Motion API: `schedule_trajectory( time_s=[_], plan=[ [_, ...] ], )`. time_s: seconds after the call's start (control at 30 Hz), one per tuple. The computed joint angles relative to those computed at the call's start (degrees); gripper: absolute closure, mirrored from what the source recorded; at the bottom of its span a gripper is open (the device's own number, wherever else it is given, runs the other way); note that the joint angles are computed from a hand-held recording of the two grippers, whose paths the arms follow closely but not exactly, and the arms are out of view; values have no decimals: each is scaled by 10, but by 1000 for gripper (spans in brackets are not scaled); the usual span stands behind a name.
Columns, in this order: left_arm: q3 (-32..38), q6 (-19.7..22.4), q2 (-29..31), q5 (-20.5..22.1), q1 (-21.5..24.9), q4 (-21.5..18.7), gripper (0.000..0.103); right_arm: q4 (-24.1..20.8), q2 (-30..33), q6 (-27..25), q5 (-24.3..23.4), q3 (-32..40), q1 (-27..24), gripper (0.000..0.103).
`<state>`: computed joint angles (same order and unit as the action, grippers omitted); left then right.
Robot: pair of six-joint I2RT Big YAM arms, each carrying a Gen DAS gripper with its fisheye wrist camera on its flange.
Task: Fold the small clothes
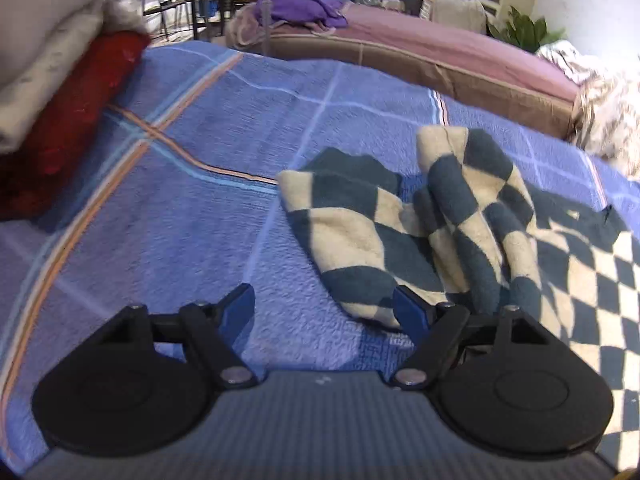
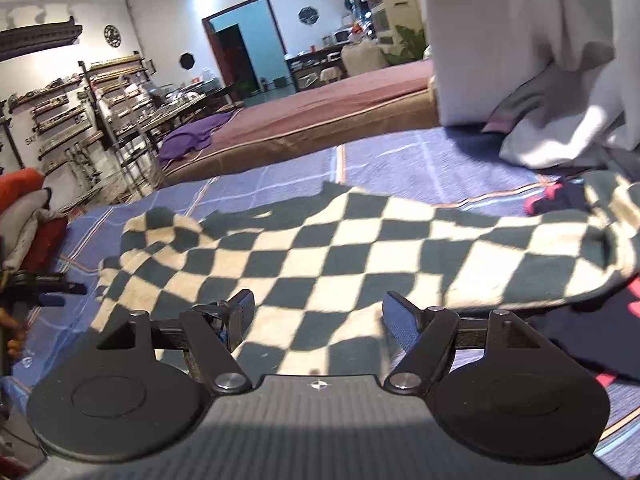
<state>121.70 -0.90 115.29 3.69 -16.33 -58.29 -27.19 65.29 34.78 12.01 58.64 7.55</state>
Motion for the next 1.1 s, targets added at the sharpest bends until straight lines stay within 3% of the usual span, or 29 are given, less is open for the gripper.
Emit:
schedule_trajectory(
  time_s=[0.07, 0.13, 0.2, 0.23, 0.27, 0.37, 0.47, 0.63, 0.77, 0.9, 1.0, 1.1],
  plan=[
    [31, -10, 31, 9, -8, -22, 30, -2, 13, 16, -14, 6, 16, 0],
    [37, -47, 43, 40, -11, -18, 40, -15, 20, 28, -10, 10, 40, 0],
    [26, -49, 39, 38, -18, 10, 63, -27, 23, 36, -5, 9, 54, 0],
    [37, -38, 46, 48, -20, 4, 86, -36, 22, 45, -1, 7, 61, 0],
    [46, -38, 49, 53, -22, -2, 89, -44, 21, 54, -2, 3, 64, 0],
    [67, -54, 54, 41, -19, -12, 91, -60, 18, 74, -7, -5, 69, 0],
    [59, -64, 36, -1, -3, 21, 91, -58, 5, 89, 6, -18, 71, 0],
    [83, -4, 16, -113, 30, 56, 91, -52, -1, 100, 4, -26, 64, 0],
    [167, 9, 50, -132, 56, 21, 91, -43, 10, 95, -13, -25, 59, 0],
    [235, 58, 94, -179, 56, 1, 91, -33, 13, 104, -27, -24, 58, 0],
    [243, 134, 120, -236, 44, 28, 91, -40, 9, 96, -18, -25, 60, 0],
    [284, 207, 155, -257, 26, -21, 84, -59, 12, 90, -28, -25, 56, 0]
  ],
)
